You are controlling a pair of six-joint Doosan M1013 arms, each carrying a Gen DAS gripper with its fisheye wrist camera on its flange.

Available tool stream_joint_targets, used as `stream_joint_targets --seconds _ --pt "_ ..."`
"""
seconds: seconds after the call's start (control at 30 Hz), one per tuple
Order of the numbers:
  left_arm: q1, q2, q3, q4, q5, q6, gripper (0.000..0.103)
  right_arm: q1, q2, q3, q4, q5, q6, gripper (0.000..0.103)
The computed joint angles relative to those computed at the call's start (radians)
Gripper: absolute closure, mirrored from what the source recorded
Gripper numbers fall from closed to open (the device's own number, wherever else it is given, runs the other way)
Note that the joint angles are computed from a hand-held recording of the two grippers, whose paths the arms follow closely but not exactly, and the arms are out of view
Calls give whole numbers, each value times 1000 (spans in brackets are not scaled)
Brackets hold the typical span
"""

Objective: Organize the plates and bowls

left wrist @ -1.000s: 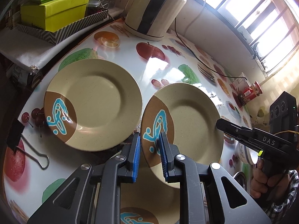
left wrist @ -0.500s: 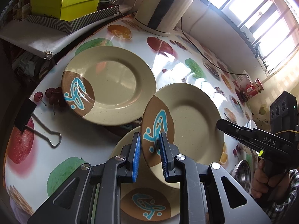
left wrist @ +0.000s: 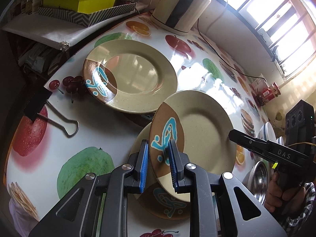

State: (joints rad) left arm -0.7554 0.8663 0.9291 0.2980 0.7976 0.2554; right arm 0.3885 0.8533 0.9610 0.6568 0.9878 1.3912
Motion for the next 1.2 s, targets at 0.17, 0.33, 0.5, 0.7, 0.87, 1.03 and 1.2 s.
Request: stream_joint_targets --seconds 0.17,0.33,0.5,0.7,0.87,1.03,1.2 --pt "-3 -9 20 0 -4 -7 83 4 -7 14 -1 1 -8 90" --pt "-5 -16 34 3 -7 -16 83 7 -12 26 -1 1 -13 90" --pt "-8 -22 45 9 -7 -21 83 11 -17 36 -6 0 -17 90" --pt "-11 -26 51 16 -2 -22 83 14 -22 47 -8 0 -22 90" --pt "-14 -24 47 20 9 -18 83 15 -30 62 -12 -9 -27 90" --pt "-17 -24 45 22 18 -12 83 17 -32 69 -22 -11 -25 89" --pt "-18 -25 47 26 21 -12 83 18 -35 75 -21 -17 -29 89"
